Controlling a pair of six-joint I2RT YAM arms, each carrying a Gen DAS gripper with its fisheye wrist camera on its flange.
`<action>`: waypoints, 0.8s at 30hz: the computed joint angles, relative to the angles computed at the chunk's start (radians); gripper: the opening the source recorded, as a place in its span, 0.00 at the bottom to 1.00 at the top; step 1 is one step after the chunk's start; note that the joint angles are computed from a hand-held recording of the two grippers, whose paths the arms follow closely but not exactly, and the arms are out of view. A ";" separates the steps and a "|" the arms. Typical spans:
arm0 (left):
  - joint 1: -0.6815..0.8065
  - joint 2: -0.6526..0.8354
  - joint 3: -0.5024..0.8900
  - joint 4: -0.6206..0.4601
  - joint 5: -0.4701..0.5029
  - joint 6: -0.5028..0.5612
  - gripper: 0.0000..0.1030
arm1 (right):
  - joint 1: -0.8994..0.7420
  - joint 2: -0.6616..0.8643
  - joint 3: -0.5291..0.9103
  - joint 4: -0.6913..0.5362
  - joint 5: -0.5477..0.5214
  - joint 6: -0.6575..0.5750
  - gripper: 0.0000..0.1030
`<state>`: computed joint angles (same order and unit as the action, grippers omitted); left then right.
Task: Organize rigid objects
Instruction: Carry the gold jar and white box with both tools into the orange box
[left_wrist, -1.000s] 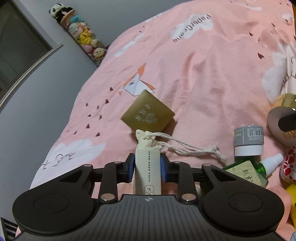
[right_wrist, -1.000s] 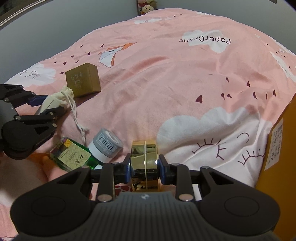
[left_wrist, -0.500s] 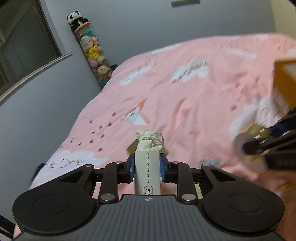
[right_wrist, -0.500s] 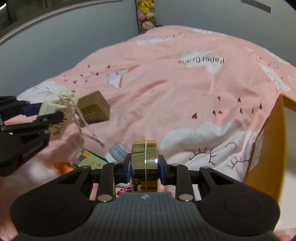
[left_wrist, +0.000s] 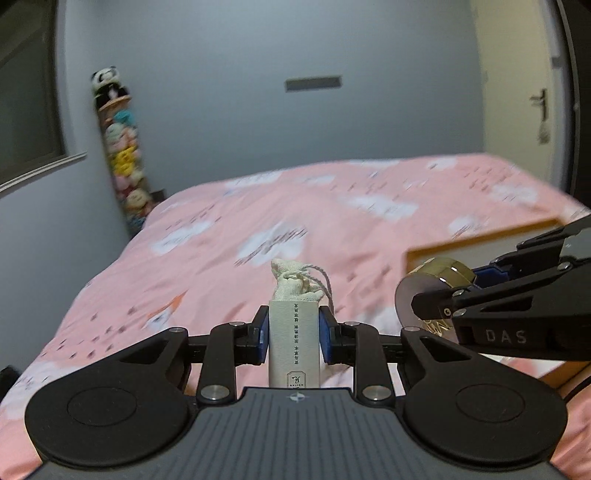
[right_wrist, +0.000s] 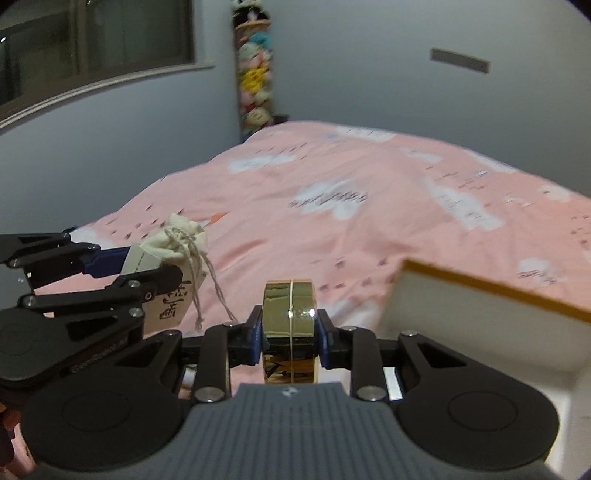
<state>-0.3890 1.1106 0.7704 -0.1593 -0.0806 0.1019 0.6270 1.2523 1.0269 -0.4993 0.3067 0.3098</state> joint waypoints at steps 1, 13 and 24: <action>-0.024 0.011 0.019 0.004 0.004 -0.009 0.29 | -0.015 -0.025 0.002 -0.024 0.018 -0.014 0.26; -0.273 0.336 0.222 0.016 0.074 -0.007 0.29 | -0.353 -0.116 -0.051 -0.177 -0.005 -0.163 0.26; -0.301 0.596 0.407 -0.113 0.156 -0.018 0.29 | -0.547 -0.012 -0.073 -0.142 -0.133 -0.226 0.26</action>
<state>-0.6901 1.7068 1.1770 -0.2720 0.0752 0.0834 0.0800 1.2405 0.9538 -0.6410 0.1740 0.0834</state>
